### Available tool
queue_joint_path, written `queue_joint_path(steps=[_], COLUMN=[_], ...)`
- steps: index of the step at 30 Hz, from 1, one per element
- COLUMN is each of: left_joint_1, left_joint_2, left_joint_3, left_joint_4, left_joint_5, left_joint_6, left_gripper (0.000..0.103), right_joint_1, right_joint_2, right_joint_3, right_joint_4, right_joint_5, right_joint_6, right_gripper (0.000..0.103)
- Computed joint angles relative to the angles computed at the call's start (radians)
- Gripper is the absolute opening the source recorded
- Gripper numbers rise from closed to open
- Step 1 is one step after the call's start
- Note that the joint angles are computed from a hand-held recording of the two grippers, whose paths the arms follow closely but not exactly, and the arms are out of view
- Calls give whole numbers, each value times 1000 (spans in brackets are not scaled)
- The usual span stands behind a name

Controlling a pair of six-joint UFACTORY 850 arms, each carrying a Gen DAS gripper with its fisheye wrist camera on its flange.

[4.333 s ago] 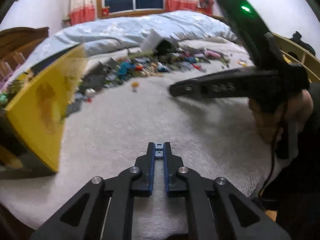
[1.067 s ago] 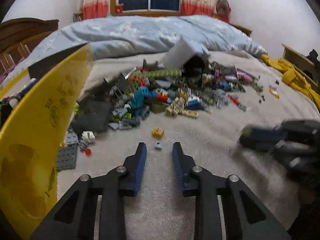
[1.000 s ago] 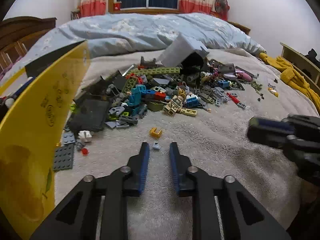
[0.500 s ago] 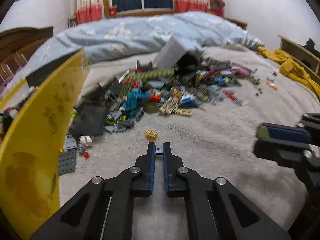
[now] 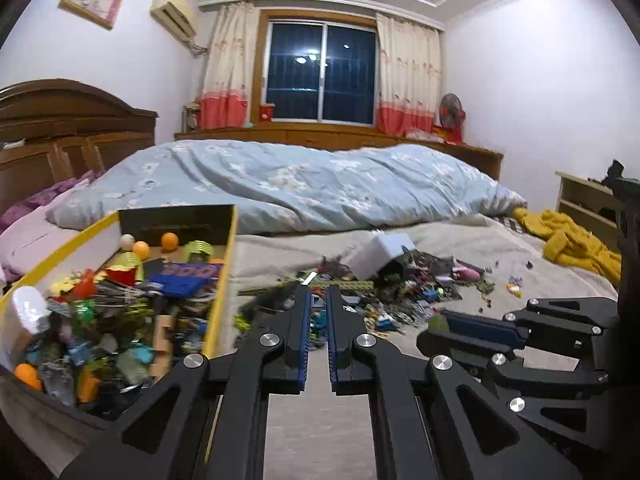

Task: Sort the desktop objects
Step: 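Carry both held pieces over the yellow box and open both tools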

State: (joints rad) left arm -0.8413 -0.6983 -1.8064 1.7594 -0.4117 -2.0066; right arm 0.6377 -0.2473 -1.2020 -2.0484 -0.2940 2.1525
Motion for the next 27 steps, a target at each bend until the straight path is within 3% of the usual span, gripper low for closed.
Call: queue_joint_path(steps=[4, 7, 10, 16, 21, 27], left_joint_1=[12, 18, 47, 71, 80, 93], left_joint_2=[35, 55, 88, 131, 138, 98], left_joint_3=[50, 89, 136, 214, 241, 179], left_joint_4=[26, 51, 50, 33, -3, -139], left_joint_5=[-16, -103, -112, -193, -244, -282], left_joint_6=[-43, -66, -135, -143, -146, -87], left_gripper=[8, 8, 8, 8, 8, 8], right_joint_1=[20, 49, 58, 82, 86, 75], right_joint_2=[-41, -85, -134, -234, -306, -368], right_joint_3=[-70, -135, -205, -333, -420, -501], right_joint_4=[-23, 32, -6, 64, 312, 432], right_joint_5=[19, -1, 33, 68, 96, 99], right_joint_6=[15, -44, 26, -80, -331, -433], right_gripper=[11, 11, 11, 11, 11, 11])
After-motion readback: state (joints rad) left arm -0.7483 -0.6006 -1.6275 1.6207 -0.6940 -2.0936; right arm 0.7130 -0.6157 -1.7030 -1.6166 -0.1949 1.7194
